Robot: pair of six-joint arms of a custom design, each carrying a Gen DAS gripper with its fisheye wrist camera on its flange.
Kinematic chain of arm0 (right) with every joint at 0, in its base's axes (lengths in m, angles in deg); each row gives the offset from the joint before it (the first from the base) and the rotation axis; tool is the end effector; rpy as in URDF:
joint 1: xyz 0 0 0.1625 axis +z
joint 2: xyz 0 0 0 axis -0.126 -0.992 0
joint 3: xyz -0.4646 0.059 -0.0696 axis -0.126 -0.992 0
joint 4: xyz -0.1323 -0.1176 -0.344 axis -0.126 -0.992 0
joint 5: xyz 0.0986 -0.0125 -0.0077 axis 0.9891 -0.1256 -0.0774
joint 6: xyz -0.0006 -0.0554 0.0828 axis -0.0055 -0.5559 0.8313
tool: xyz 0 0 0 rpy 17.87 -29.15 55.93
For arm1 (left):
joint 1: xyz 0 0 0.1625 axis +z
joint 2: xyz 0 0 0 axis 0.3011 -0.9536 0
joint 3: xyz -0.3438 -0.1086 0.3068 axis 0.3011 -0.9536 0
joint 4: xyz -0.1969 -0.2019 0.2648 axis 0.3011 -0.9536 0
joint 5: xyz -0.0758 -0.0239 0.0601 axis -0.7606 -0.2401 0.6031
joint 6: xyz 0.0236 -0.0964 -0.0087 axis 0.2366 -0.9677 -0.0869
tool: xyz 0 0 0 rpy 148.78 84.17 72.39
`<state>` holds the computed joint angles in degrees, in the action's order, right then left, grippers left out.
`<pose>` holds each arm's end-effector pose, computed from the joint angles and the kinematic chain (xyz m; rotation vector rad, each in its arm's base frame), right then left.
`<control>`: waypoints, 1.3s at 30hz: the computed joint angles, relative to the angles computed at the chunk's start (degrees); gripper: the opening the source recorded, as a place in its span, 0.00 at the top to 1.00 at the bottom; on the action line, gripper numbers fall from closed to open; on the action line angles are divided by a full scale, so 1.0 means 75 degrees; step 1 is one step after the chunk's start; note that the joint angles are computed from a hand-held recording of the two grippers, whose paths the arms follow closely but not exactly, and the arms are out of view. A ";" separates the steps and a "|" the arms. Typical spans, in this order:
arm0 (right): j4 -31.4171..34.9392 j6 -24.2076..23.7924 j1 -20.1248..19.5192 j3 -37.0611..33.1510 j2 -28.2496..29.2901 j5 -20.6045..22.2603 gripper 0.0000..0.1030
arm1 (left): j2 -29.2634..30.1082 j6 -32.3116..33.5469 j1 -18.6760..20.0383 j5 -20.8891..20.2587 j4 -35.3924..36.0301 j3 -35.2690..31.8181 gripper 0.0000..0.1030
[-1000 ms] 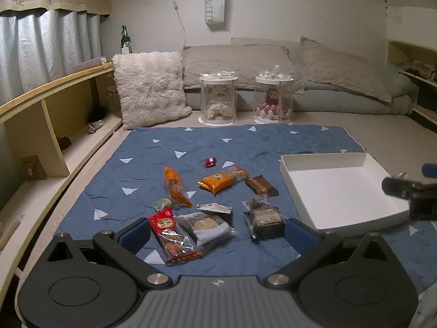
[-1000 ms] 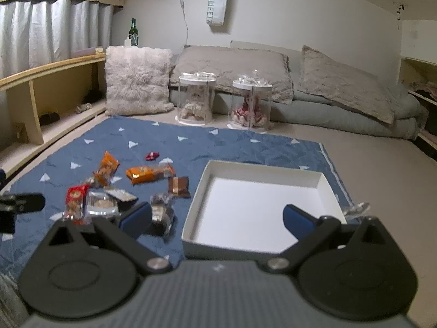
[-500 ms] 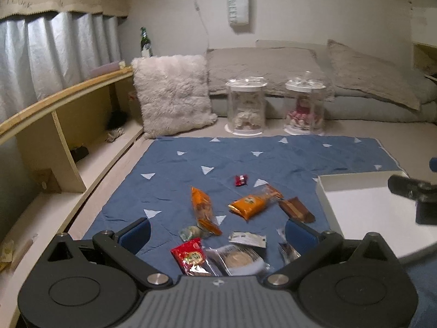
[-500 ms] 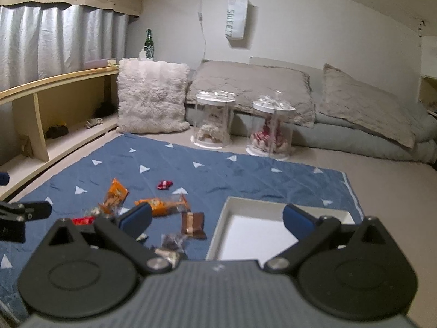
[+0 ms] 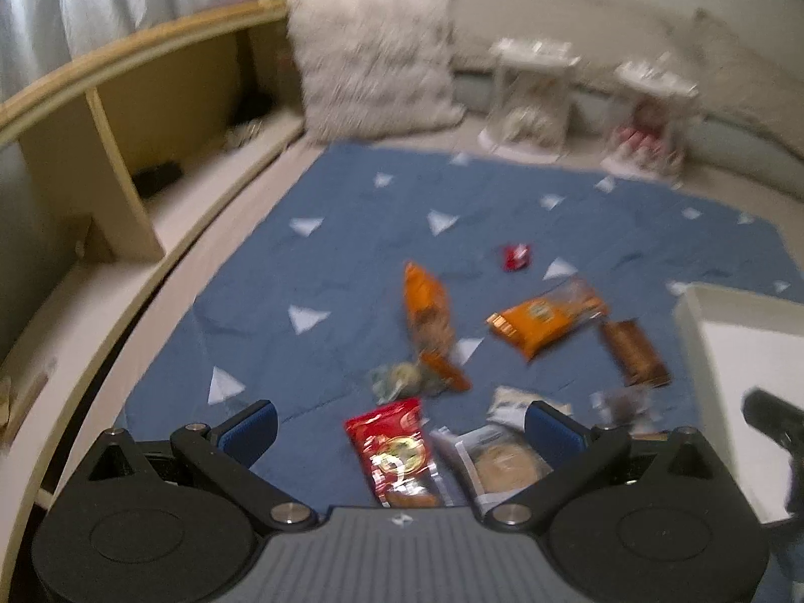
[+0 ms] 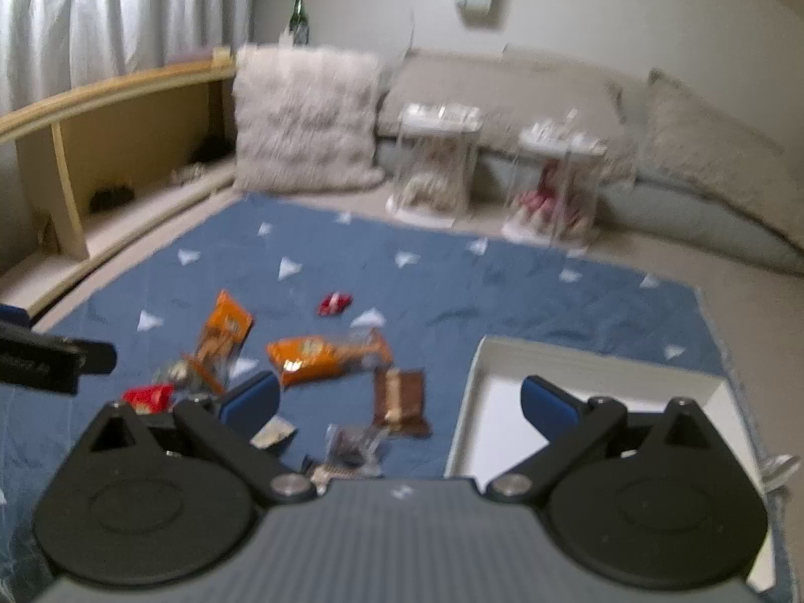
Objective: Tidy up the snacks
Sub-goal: 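Lower the left tool onto the red twisted-bread bag while the right tool grasps the silver-wrapped cake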
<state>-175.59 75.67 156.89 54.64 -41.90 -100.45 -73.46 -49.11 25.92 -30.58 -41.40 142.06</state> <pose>0.4710 -0.2275 0.0022 0.2450 -2.1146 1.0525 -0.0381 -0.3294 0.4189 0.6490 2.2067 -0.7104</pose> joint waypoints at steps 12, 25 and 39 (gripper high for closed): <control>-0.1408 -0.0187 -0.1200 0.0233 0.0003 0.2533 0.00 | 0.1135 0.0091 0.1801 -0.0802 0.0071 -0.0635 0.00; -0.1970 0.0705 -0.2170 0.0351 0.0186 0.3845 0.21 | 0.1683 -0.0191 0.2342 -0.1028 0.0370 -0.0965 0.00; -0.0443 0.1013 -0.2521 -0.0285 0.0488 0.3692 0.14 | 0.2198 -0.0486 0.2468 -0.0993 0.0573 -0.0978 0.00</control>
